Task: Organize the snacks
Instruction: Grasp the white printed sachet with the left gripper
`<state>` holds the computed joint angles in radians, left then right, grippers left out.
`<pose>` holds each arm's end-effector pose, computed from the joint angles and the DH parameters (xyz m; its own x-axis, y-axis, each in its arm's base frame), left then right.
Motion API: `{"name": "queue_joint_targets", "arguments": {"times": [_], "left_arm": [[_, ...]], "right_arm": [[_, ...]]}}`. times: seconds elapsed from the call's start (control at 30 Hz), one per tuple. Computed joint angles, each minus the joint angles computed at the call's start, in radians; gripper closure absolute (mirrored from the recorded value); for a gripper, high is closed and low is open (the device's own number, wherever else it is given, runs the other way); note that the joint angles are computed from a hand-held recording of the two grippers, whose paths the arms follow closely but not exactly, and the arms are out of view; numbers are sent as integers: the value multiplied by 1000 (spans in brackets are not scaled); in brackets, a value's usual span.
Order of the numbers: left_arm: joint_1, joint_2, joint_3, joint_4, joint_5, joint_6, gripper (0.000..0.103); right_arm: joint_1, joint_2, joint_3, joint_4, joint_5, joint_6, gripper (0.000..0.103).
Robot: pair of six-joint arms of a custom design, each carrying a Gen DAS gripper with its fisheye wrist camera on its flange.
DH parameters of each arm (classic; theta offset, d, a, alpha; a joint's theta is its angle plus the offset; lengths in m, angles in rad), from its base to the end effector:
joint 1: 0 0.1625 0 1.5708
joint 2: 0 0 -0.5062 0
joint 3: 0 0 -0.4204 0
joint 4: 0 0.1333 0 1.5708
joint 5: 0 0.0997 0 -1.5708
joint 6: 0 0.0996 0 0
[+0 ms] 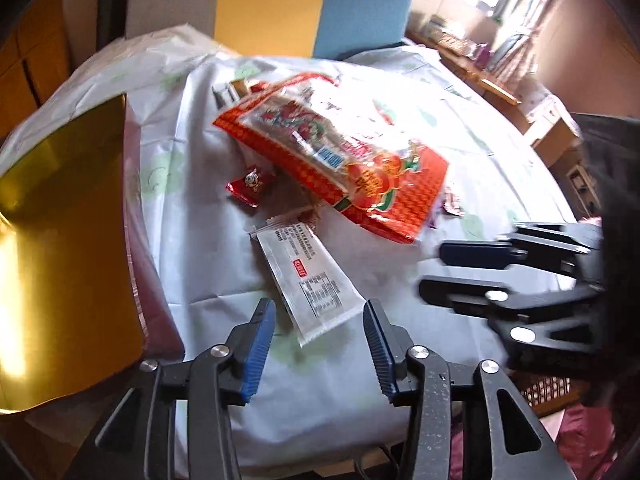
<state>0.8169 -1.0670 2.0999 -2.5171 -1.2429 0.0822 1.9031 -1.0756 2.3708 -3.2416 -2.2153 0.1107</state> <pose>-0.2565 -0.5148 0.1422 -0.6129 0.7257 -0.3127 0.7347 0.6690 0.1125 0.2250 -0.4269 0.1659 -0.8560 0.0450 0.5150 -0.2102 0.8798 -0.4263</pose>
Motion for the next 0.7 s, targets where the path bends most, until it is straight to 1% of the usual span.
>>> {"name": "queue_joint_targets", "arguments": {"times": [0.03, 0.07, 0.17, 0.27, 0.3, 0.33, 0.37, 0.4, 0.47, 0.57, 0.6, 0.7], "left_arm": [[5, 19, -15, 10, 5, -23, 44], [7, 36, -26, 18, 20, -55, 41], [9, 82, -54, 25, 49, -113, 39], [-1, 111, -54, -10, 89, -92, 41], [-7, 119, -48, -33, 107, -71, 45], [-14, 125, -39, -60, 127, -54, 60], [-20, 128, -26, -93, 158, -36, 66], [-20, 131, -28, -105, 155, -23, 69], [-11, 120, -21, -117, 133, -9, 70], [-11, 96, 3, -144, 135, 14, 71], [-8, 80, 15, -159, 125, 28, 71], [-20, 33, 50, -211, 99, 59, 71]], "right_arm": [[4, -8, 7, -7, -21, 3, 67], [8, -14, 13, -15, -41, 5, 67], [17, -25, 24, -39, -103, 10, 67], [18, -45, 39, -56, -143, 14, 66], [19, -49, 40, -53, -154, 16, 66], [17, -51, 41, -57, -160, 12, 66], [16, -57, 43, -59, -165, 9, 66], [15, -64, 43, -57, -173, 5, 66], [19, -55, 40, -72, -189, 2, 66], [17, -29, 29, -117, -209, -17, 65], [20, -29, 27, -119, -216, -19, 63], [25, 0, -1, -144, -251, -53, 52]]}}
